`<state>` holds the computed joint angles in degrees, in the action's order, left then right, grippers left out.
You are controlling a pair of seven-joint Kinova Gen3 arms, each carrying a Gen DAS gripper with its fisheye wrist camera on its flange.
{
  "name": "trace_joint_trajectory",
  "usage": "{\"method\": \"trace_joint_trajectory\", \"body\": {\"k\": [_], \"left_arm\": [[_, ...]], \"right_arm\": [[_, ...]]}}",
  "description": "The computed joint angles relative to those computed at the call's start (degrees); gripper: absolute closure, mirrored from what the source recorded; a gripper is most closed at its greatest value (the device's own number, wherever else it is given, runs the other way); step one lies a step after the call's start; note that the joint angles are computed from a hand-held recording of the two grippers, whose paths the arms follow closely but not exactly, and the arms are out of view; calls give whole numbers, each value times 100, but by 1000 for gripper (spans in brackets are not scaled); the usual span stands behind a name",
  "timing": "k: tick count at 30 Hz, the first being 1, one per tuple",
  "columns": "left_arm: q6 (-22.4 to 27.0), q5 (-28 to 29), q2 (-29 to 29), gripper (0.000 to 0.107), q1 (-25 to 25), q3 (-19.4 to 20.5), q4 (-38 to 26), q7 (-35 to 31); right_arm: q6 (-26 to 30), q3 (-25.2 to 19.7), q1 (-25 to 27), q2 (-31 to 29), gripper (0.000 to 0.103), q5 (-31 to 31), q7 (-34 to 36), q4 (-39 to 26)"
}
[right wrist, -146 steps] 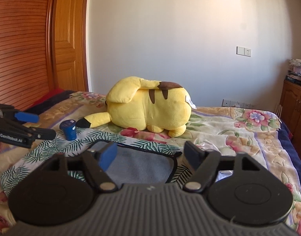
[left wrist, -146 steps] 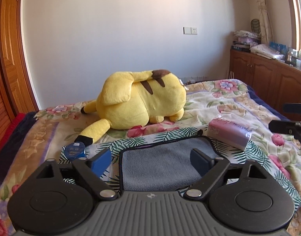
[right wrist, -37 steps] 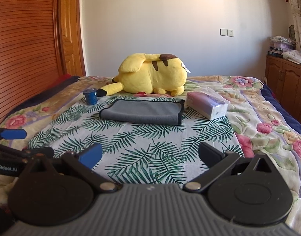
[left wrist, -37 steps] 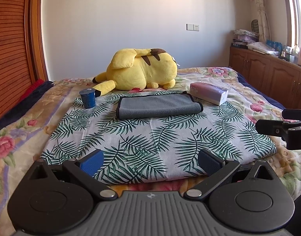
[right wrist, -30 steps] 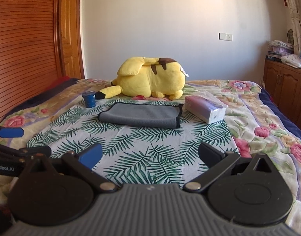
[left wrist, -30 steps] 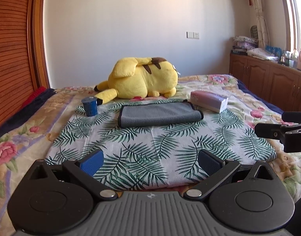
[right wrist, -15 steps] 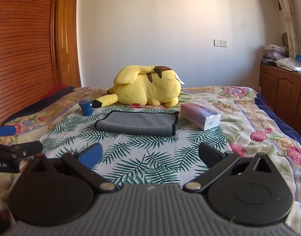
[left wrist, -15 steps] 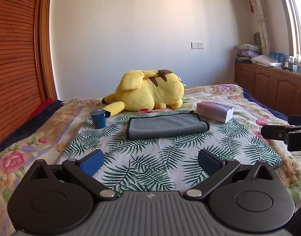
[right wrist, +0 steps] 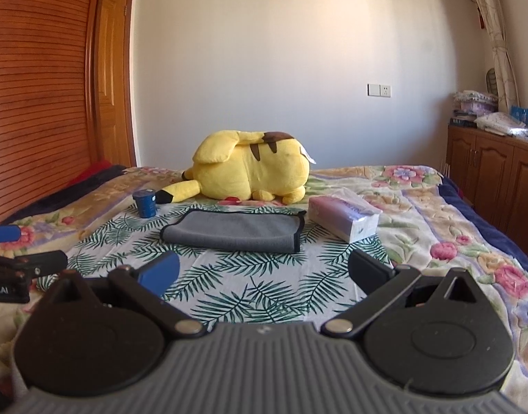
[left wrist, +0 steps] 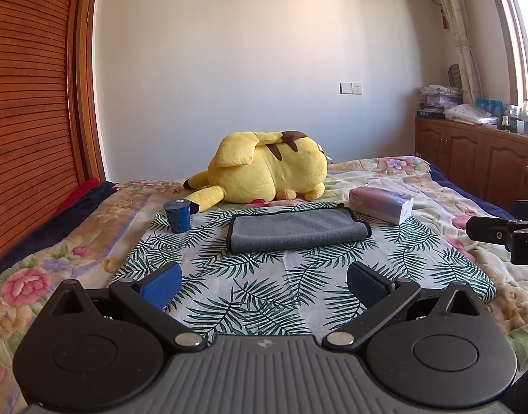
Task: Fold towel
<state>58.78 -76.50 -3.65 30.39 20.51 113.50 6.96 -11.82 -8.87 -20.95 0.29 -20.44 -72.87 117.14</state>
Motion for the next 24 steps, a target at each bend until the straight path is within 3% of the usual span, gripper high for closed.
{"method": "trace_joint_trajectory", "body": {"k": [24], "left_arm": [[25,-25,-6,21,-17,-9,15,-8]], "right_arm": [[5,6,10,-1,0,-25,16,-4]]}}
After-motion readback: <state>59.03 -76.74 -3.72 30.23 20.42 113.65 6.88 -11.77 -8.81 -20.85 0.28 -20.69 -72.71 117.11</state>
